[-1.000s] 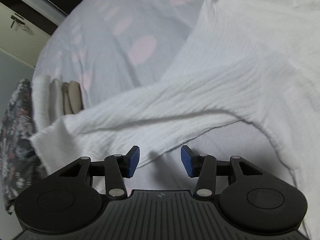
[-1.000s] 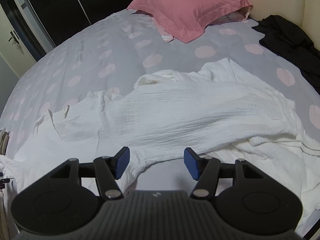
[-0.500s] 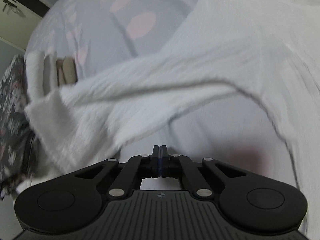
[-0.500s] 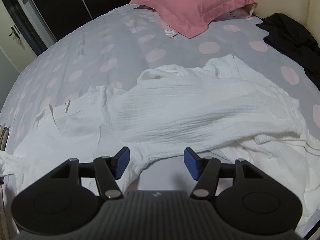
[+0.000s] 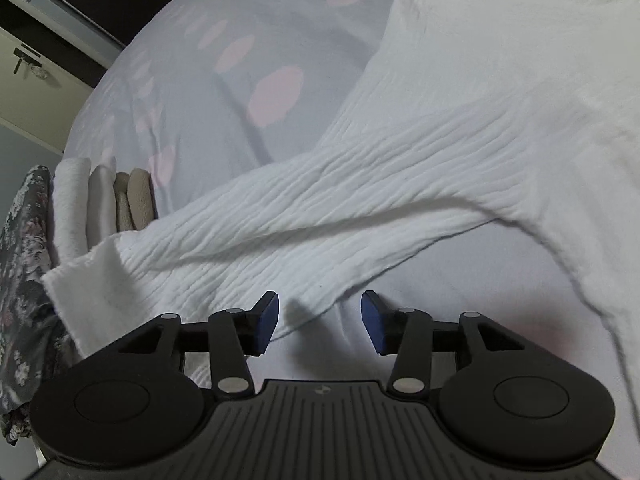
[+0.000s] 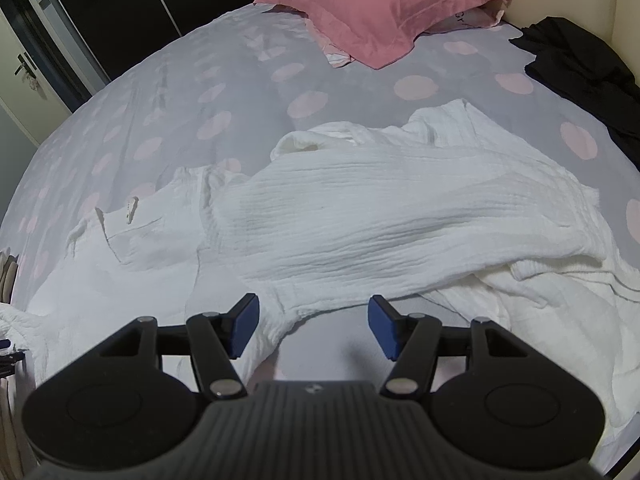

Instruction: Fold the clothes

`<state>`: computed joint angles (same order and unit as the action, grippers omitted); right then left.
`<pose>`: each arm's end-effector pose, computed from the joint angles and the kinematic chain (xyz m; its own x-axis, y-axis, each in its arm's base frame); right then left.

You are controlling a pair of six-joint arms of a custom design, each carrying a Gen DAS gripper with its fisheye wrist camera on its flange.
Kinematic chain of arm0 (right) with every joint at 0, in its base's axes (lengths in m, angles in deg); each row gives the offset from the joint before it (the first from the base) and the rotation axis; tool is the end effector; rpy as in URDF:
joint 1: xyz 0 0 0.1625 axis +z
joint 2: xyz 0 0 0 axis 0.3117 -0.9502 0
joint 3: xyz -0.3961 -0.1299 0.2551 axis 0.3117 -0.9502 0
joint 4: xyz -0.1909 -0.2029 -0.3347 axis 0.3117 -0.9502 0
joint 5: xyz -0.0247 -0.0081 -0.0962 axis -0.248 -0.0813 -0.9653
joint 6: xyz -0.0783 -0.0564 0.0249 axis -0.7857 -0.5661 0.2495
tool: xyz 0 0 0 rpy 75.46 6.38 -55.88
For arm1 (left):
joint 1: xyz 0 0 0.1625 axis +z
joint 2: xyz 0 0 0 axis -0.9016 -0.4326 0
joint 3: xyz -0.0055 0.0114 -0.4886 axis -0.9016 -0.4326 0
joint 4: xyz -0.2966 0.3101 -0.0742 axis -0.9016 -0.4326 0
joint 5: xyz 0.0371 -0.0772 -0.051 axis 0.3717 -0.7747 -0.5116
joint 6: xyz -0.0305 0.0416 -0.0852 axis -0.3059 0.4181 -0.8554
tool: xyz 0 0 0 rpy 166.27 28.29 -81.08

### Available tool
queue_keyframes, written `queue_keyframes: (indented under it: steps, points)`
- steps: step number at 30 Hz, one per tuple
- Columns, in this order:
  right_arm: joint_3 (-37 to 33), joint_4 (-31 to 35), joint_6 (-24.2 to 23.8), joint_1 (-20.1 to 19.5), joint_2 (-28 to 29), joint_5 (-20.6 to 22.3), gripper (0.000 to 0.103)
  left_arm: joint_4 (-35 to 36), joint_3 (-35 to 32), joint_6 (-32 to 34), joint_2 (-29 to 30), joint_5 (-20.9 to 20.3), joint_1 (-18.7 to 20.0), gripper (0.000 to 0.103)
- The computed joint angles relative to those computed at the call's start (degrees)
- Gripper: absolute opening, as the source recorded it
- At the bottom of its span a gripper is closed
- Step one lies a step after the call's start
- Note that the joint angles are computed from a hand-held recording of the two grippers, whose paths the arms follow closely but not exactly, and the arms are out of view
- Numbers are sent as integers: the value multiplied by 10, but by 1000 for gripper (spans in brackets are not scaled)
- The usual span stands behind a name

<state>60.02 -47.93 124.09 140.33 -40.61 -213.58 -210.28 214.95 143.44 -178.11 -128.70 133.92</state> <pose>0.2931 -0.0551 0.1148 -0.6970 0.6364 0.3304 0.0967 0.5400 -0.8361 0.0504 -0.4508 0.3249 0.0149 0.7813 -0.6239 0.8197 0.3478 0.4551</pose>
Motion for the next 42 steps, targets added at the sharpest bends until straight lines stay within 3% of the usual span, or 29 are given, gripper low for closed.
queue_keyframes:
  steps: [2,4,8,12,16,21,25,31,34,42]
  points:
    - [2,-10,-12,-4,1,-2,64,4,-7,-12,3,-14,9,40]
    - [3,-19,-22,-6,3,-2,64,42,-18,-46,-3,-27,11,3]
    - [3,-26,-30,-6,5,-2,64,104,-26,-62,-19,0,-4,1]
    - [2,-10,-9,-1,1,2,64,196,-46,-81,-49,27,-8,1]
    - [3,0,3,-1,-2,5,64,169,-26,-67,-51,48,-7,1]
    - [-6,38,27,12,-5,2,64,127,4,-99,-45,71,-17,4]
    - [-9,48,38,21,-5,5,65,218,-14,-182,-86,52,-32,20]
    - [-14,51,35,28,-5,2,67,191,-57,-278,-97,28,-37,40]
    - [-16,54,34,32,-3,2,69,151,-76,-312,-82,35,-30,40]
    - [2,18,24,24,-14,9,70,149,-109,-346,-91,1,-2,40]
